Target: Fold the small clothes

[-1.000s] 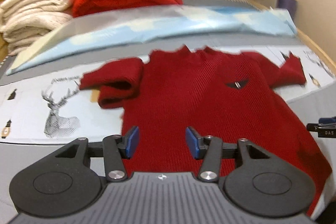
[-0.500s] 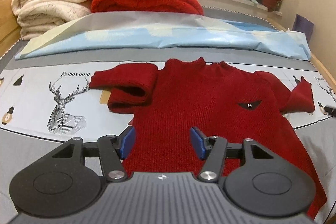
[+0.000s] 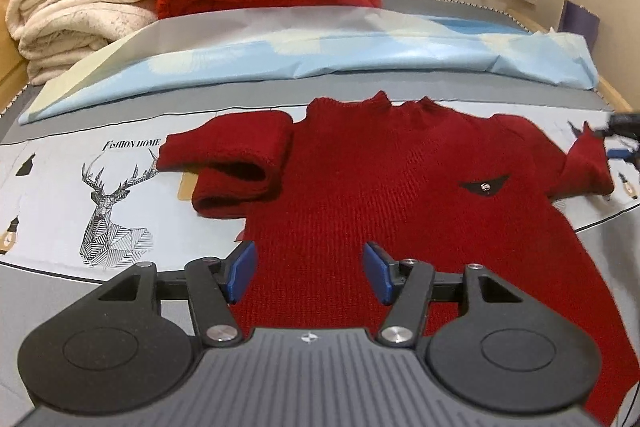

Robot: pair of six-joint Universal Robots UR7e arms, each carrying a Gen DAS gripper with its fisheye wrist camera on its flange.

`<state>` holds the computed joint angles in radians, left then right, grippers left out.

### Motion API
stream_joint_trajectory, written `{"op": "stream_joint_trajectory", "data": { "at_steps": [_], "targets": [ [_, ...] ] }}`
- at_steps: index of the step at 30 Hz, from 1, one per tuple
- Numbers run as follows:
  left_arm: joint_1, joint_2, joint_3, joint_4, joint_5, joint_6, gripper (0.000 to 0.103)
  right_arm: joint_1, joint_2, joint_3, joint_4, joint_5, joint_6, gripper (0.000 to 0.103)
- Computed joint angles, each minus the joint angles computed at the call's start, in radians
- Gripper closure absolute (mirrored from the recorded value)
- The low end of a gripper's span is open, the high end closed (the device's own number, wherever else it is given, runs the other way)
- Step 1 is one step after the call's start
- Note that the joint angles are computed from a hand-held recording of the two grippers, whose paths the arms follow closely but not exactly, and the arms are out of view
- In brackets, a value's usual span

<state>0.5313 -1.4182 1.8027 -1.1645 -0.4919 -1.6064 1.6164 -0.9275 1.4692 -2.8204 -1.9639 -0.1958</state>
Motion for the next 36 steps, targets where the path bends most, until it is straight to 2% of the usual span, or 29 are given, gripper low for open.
{"op": "stream_joint_trajectory", "data": {
  "at_steps": [2, 3, 4, 6, 8, 9, 10, 11, 12, 13, 17, 19, 20, 22, 23, 25, 26, 27, 28, 29, 30, 31, 34, 36],
  "targets": [
    [0.011, 0.002, 0.002, -0.021, -0.006, 0.021, 0.039, 0.01, 0.068, -0.074, 0.039, -0.038, 0.005, 0.042],
    [0.014, 0.002, 0.002, -0.026, -0.008, 0.029, 0.039, 0.018, 0.112, -0.115, 0.042, -0.084, -0.001, 0.042],
    [0.017, 0.001, 0.004, -0.034, -0.007, 0.039, 0.039, 0.025, 0.147, -0.152, 0.049, -0.131, -0.004, 0.042],
    [0.021, -0.001, 0.007, -0.046, 0.001, 0.065, 0.039, 0.041, 0.232, -0.234, 0.052, -0.281, -0.015, 0.042],
    [0.024, -0.003, 0.009, -0.047, 0.008, 0.08, 0.039, 0.044, 0.292, -0.297, 0.062, -0.379, -0.014, 0.043],
    [0.028, -0.005, 0.01, -0.047, 0.01, 0.084, 0.039, 0.043, 0.307, -0.312, 0.059, -0.399, -0.027, 0.047],
    [0.034, -0.007, 0.007, -0.042, 0.009, 0.082, 0.039, 0.046, 0.325, -0.324, 0.031, -0.421, -0.066, 0.068],
    [0.038, -0.009, 0.004, -0.039, 0.007, 0.078, 0.039, 0.049, 0.337, -0.336, 0.009, -0.435, -0.105, 0.083],
    [0.041, -0.011, 0.002, -0.037, 0.006, 0.074, 0.039, 0.049, 0.339, -0.34, -0.019, -0.422, -0.138, 0.093],
    [0.042, -0.016, 0.002, -0.04, 0.007, 0.072, 0.039, 0.05, 0.336, -0.334, -0.089, -0.399, -0.161, 0.094],
    [0.036, -0.03, 0.005, -0.035, 0.017, 0.071, 0.039, 0.056, 0.261, -0.249, -0.508, -0.229, -0.245, 0.094],
    [0.032, -0.033, 0.005, -0.018, 0.016, 0.066, 0.039, 0.042, 0.22, -0.171, -0.704, -0.219, -0.27, 0.094],
    [0.029, -0.037, 0.007, -0.015, 0.015, 0.064, 0.039, 0.027, 0.191, -0.121, -0.754, -0.238, -0.244, 0.094],
    [0.025, -0.044, 0.008, -0.002, 0.014, 0.047, 0.039, -0.011, 0.137, -0.035, -0.736, -0.283, -0.169, 0.093],
    [0.023, -0.047, 0.009, 0.006, 0.013, 0.036, 0.039, -0.033, 0.102, 0.008, -0.668, -0.307, -0.081, 0.093],
    [0.02, -0.05, 0.012, 0.01, 0.008, 0.028, 0.039, -0.103, 0.031, 0.083, -0.495, -0.288, 0.128, 0.087],
    [0.018, -0.051, 0.014, 0.007, 0.005, 0.032, 0.039, -0.145, -0.005, 0.126, -0.461, -0.234, 0.197, 0.087],
    [0.016, -0.051, 0.017, 0.007, 0.001, 0.037, 0.039, -0.163, -0.026, 0.145, -0.468, -0.176, 0.223, 0.088],
    [0.015, -0.049, 0.019, 0.009, -0.001, 0.042, 0.039, -0.166, -0.029, 0.153, -0.492, -0.161, 0.208, 0.082],
    [0.015, -0.048, 0.019, 0.011, -0.003, 0.047, 0.039, -0.165, -0.023, 0.145, -0.511, -0.161, 0.152, 0.081],
    [0.014, -0.048, 0.021, 0.012, -0.003, 0.05, 0.039, -0.173, -0.029, 0.14, -0.496, -0.136, 0.138, 0.081],
    [0.014, -0.049, 0.021, 0.015, -0.001, 0.051, 0.039, -0.182, -0.038, 0.137, -0.476, -0.112, 0.16, 0.081],
    [0.017, -0.055, 0.019, 0.028, -0.001, 0.031, 0.039, -0.198, -0.047, 0.097, -0.455, -0.095, 0.241, 0.083],
    [0.018, -0.057, 0.019, 0.024, -0.004, 0.028, 0.039, -0.193, -0.032, 0.047, -0.452, -0.139, 0.216, 0.083]
  ]
}}
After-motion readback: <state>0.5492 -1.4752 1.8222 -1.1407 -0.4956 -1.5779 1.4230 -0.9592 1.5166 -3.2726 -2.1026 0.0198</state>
